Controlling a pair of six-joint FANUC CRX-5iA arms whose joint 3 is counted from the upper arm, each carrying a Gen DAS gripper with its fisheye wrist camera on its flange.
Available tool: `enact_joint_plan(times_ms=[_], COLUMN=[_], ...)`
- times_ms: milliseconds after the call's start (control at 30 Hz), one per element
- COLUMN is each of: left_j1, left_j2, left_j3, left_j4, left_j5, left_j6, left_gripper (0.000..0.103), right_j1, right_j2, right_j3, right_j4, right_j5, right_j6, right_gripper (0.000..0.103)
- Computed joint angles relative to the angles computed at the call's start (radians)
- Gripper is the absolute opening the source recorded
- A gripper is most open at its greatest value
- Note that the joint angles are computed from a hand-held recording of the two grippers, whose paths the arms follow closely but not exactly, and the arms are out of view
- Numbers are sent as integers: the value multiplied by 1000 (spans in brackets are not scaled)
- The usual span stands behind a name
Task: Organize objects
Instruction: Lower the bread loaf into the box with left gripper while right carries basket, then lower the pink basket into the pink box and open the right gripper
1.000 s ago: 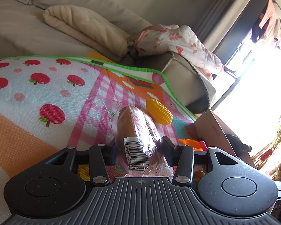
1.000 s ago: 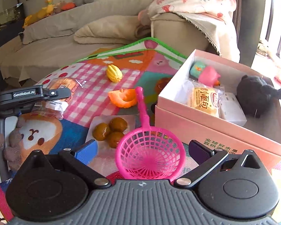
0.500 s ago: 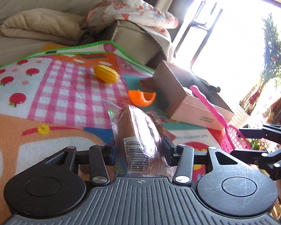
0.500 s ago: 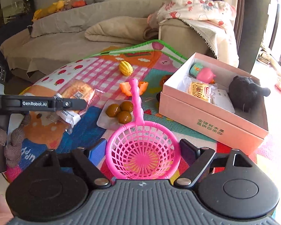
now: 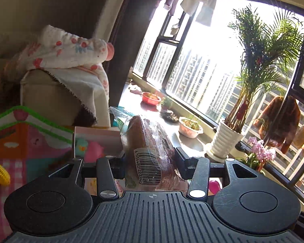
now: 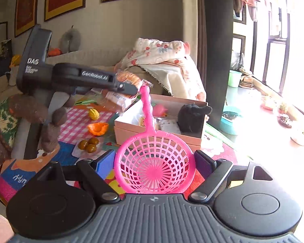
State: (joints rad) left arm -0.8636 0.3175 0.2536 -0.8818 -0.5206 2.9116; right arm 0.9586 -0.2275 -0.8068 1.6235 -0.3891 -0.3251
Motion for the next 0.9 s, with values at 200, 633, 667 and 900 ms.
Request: enact_joint_plan(times_ms=[200,633,667,900], left_j1=[36,-46,-62,-122], left_j2=[167,-50,-77,-172], left_j3=[172,-83,-117,-269], left_j4=[170,-25,-45,-61], left_j5=[-150,-174,-175,-210], left_j6=[-112,108,122,176], left_gripper=[50,50,50,50], right_j1=[-41,-90,-94,-198], right_j2=[-22,26,35,190], right_j3=[-40,-5,7,215], right_j4=[31,75,72,129], right_j5=[-12,36,38,159], right_j6=[-61,-124,-120,-96], right_gripper=[84,84,84,84])
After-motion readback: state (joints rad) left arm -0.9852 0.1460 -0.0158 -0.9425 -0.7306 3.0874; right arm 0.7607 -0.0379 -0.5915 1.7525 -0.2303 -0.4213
